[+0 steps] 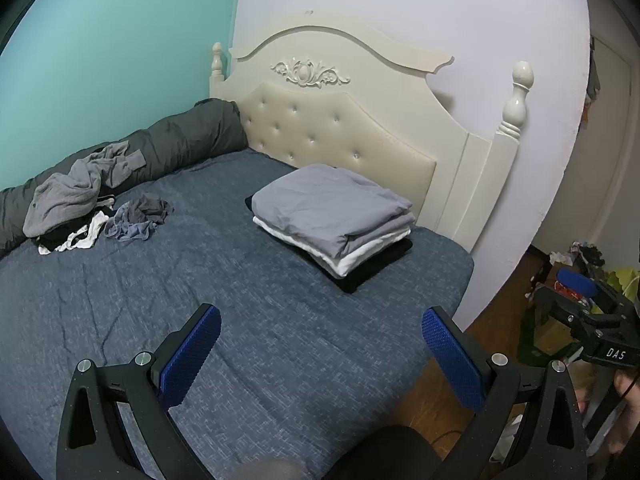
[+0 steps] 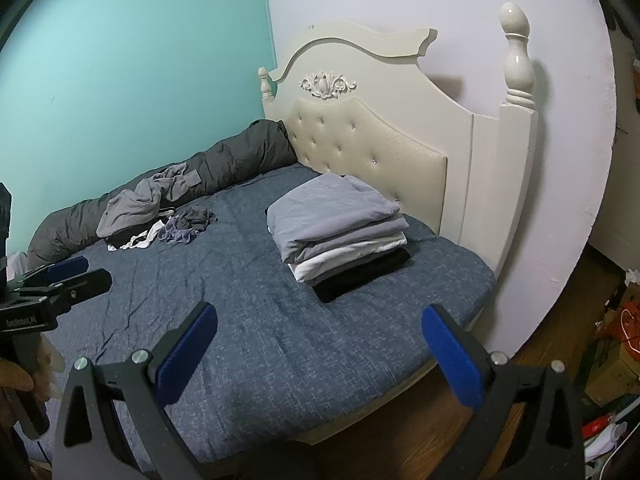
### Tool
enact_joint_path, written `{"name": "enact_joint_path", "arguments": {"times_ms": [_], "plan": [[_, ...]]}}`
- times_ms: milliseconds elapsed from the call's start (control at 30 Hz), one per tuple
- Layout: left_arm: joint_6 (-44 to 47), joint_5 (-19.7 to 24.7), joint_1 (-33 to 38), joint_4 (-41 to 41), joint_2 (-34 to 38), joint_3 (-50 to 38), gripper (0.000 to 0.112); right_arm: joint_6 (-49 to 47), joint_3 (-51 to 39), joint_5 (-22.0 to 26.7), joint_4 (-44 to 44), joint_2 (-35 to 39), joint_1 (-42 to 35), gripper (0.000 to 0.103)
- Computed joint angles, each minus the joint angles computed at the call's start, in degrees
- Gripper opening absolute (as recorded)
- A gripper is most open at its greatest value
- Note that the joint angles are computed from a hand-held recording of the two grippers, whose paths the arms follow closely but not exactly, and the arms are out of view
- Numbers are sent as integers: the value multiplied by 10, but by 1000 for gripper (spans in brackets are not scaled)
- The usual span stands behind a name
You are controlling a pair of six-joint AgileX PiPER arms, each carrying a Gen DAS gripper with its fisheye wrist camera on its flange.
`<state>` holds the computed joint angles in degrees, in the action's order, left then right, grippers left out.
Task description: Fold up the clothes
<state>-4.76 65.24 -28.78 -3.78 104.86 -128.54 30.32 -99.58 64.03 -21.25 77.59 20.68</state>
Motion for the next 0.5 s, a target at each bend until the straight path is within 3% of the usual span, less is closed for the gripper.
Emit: {"name": "enact_joint_path", "arguments": {"times_ms": [500], "plan": [[-2, 4, -1, -5, 3, -4, 103, 2, 2, -1, 0, -1, 3, 103]]}}
